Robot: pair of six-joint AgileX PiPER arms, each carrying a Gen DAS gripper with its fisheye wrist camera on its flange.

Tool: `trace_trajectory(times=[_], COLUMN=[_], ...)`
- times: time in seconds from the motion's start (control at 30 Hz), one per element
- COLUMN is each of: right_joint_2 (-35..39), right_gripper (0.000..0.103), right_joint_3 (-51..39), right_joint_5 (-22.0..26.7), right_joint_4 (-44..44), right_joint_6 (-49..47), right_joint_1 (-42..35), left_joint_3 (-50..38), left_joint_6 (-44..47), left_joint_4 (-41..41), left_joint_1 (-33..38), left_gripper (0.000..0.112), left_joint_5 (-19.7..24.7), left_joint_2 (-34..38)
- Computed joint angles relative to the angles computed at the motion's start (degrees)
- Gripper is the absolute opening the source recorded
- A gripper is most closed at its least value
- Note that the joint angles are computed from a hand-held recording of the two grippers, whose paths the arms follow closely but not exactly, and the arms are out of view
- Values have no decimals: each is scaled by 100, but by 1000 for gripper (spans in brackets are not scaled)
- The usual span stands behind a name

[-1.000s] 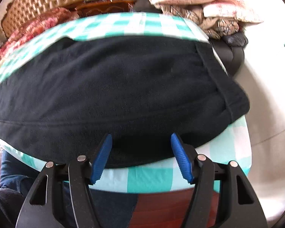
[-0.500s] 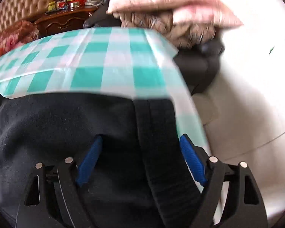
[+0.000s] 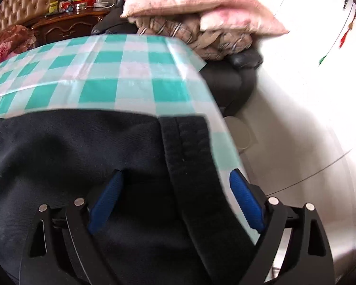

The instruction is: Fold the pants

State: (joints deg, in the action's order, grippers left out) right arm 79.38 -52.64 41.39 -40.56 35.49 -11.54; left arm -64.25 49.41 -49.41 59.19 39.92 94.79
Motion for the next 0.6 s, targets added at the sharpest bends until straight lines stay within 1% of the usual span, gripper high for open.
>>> trace_trajectory(times=[0.03,0.1,0.13,0.17,0.2,0.23,0.27,0.3,0.33,0.37,0.4,0.43,0.47,0.5,0.53,0.57,0.6], right_joint_2=[-162,-399,-430,-361,-256,-25,184,598,956,1246,1729,2183,2677,2995,3405,3689,3897], right_gripper=[90,91,91,91,92,93,93,93,93,93,93,93,93,93,93,93,93], right_joint_3=[-47,-303,-461,-701,-884,-1181,-1427,-1869,-2244,-2551,-3010,-3453,-3951,-4292,-4696,-4986,-5203], right_joint_5=[98,227,284,379,427,471,522,578,567,527,497,610,845,997,1132,1254,1342], right_joint_4=[27,567,781,884,933,1067,1197,1490,1820,2138,2508,2648,2623,2651,2719,2672,2614], right_joint_6=[9,-452,-643,-666,-645,-658,-697,-801,-945,-1140,-1360,-1417,-1300,-1250,-1262,-1226,-1182], right_joint_1=[236,815,1173,1728,2071,2560,2882,3337,3650,3837,4143,4373,4620,4766,4891,4983,5054], left_joint_3=[-94,-276,-346,-384,-464,-455,-525,-680,-727,-692,-779,-897,-1155,-1447,-1741,-1951,-2187], left_joint_6=[162,555,810,1045,1314,1444,1523,1505,1551,1568,1455,1316,949,383,-38,-245,-341], left_joint_4=[-144,-449,-586,-610,-542,-465,-305,-109,-46,-17,172,339,630,1069,1325,1363,1284], left_joint_1=[55,48,-34,-197,-393,-575,-838,-1099,-1342,-1534,-1804,-1964,-2171,-2331,-2370,-2326,-2244], left_gripper=[50,37,35,35,34,34,34,34,34,34,35,35,35,30,21,8,8], left_joint_5=[99,325,449,569,714,719,809,1025,1063,926,838,844,790,653,625,628,787], left_joint_2=[60,193,230,245,278,252,302,441,538,568,704,852,1128,1401,1640,1817,1968])
